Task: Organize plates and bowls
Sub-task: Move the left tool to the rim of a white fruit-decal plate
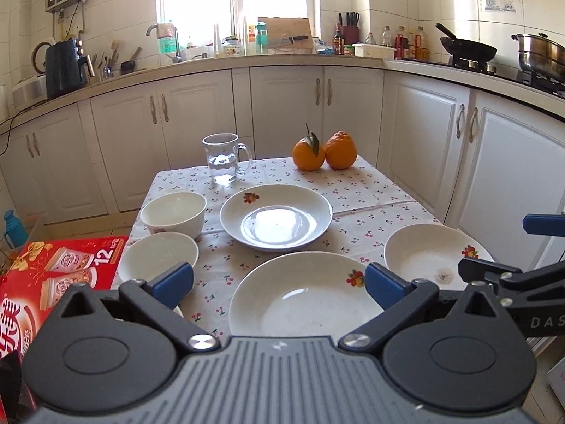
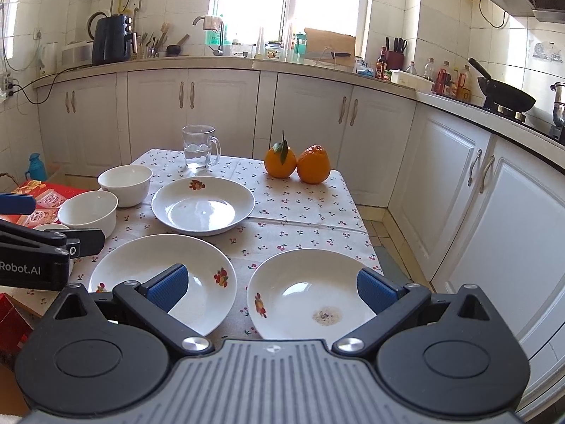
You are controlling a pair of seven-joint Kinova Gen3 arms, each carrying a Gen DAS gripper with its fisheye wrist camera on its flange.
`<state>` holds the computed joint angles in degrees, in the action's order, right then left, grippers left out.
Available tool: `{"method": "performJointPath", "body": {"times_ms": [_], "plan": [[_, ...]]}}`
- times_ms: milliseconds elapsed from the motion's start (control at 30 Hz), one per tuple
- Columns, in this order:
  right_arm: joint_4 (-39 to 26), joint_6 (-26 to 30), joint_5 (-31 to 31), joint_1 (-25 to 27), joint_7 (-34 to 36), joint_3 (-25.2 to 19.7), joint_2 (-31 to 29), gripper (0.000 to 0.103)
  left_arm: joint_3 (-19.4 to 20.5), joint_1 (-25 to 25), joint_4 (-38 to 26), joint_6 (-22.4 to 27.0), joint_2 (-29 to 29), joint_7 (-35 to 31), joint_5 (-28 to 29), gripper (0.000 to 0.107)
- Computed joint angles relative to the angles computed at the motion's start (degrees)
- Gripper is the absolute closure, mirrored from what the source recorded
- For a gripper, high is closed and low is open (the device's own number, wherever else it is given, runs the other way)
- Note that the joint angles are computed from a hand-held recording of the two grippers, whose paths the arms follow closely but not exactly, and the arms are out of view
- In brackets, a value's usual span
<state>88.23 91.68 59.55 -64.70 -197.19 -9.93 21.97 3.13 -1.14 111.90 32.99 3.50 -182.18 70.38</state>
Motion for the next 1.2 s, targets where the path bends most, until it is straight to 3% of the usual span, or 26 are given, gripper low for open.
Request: {"method": "performJointPath", "body": {"times_ms": [67,200,467,833,1200], "plan": [[2.81,-0.91,0.22,0.40,-0.63,-0.26,-1.74,0.000,0.76,0.70,-0.70,-0.57,1.05,-1.51,0.83,0.005],[9.17,-3.24,0.12,2.20,-1.84,-2.05,-5.52,0.000,2.32,0.16,-4.58,4.64,4.65,-1.54,-1.89,0.005],[21.28,-11.95,-0.94,6.96,-8.04,-6.47,-11.67,0.000,6.04,3.47,-13.98,8.31,11.06,8.74,-16.51,0.005],[30.47,-24.97,-3.35,11.84,-11.14,-7.17,-12.90,0.000,10.88,8.72,-27.13,14.36,20.74,20.61,-33.82,0.005],[35.68,-34.25,-0.55,15.95,-11.73,-6.43,-14.20,0.000,12.27,14.39,-37.65,18.31,28.59,29.32,-44.98,0.007]]}}
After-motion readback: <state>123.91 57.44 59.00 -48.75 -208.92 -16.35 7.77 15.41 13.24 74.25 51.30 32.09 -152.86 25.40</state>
